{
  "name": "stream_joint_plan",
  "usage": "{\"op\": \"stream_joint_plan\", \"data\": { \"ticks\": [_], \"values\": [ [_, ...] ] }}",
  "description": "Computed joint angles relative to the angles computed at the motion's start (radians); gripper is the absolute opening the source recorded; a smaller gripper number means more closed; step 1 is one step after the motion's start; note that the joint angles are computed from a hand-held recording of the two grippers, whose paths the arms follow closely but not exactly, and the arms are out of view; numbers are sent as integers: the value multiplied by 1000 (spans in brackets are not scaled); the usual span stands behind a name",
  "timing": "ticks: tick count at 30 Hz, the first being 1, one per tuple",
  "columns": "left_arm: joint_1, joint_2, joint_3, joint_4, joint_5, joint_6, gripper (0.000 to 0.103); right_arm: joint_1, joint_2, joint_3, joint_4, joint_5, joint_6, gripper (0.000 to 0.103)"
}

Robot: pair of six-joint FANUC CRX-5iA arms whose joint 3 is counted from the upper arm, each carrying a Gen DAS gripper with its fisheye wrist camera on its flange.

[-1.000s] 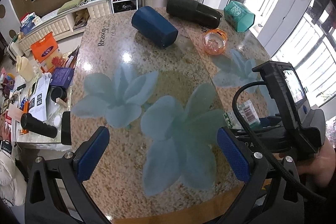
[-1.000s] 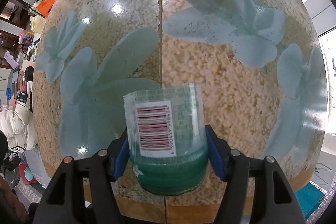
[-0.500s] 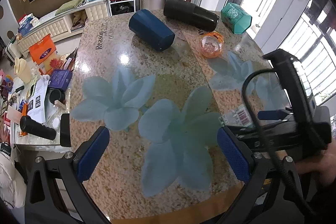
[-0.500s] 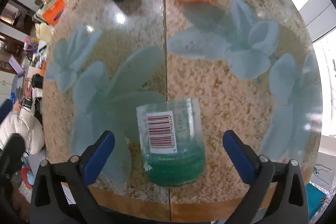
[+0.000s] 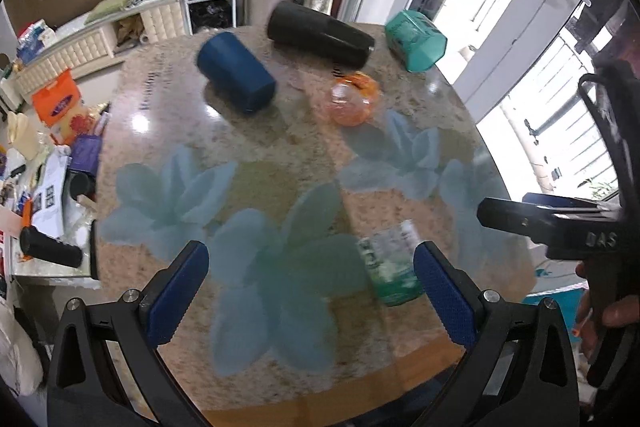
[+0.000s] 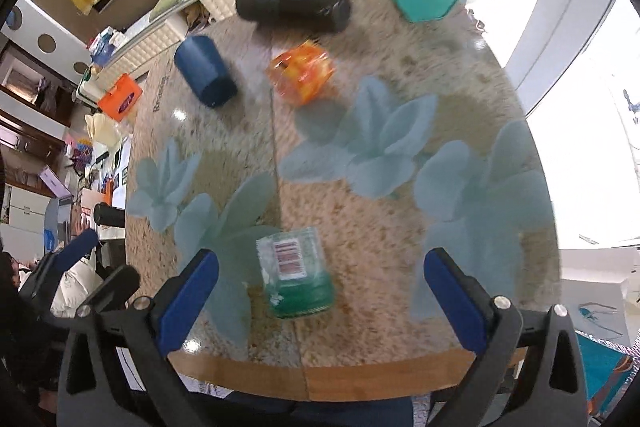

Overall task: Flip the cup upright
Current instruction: 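Lower the bottle onto the table and open the right tool, then grasp the bottle with the left tool and tilt it cap-up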

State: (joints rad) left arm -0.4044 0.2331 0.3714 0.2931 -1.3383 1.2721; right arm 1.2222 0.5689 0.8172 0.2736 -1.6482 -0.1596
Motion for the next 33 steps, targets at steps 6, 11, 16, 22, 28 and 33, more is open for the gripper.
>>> {"op": "stream_joint_plan", "data": {
  "ticks": [6,11,16,22,28,33],
  "values": [
    [-83,50,65,-37,-51,89,103,31,-121,-162,21,47,-68,103],
    [-152,111,130,-86,-107,181,103,55,-261,-370,22,131,-140,103],
    [-200,188,213,-135,-176,295,103,62,-361,-516,11,206,-176,103],
    [-232,284,310,-175,-273,411,103,59,-445,-645,-11,299,-181,103],
    [-248,357,380,-212,-330,476,103,45,-502,-727,-26,361,-162,103],
    [-258,404,424,-244,-374,525,103,32,-532,-778,-47,414,-138,103]
  ]
}}
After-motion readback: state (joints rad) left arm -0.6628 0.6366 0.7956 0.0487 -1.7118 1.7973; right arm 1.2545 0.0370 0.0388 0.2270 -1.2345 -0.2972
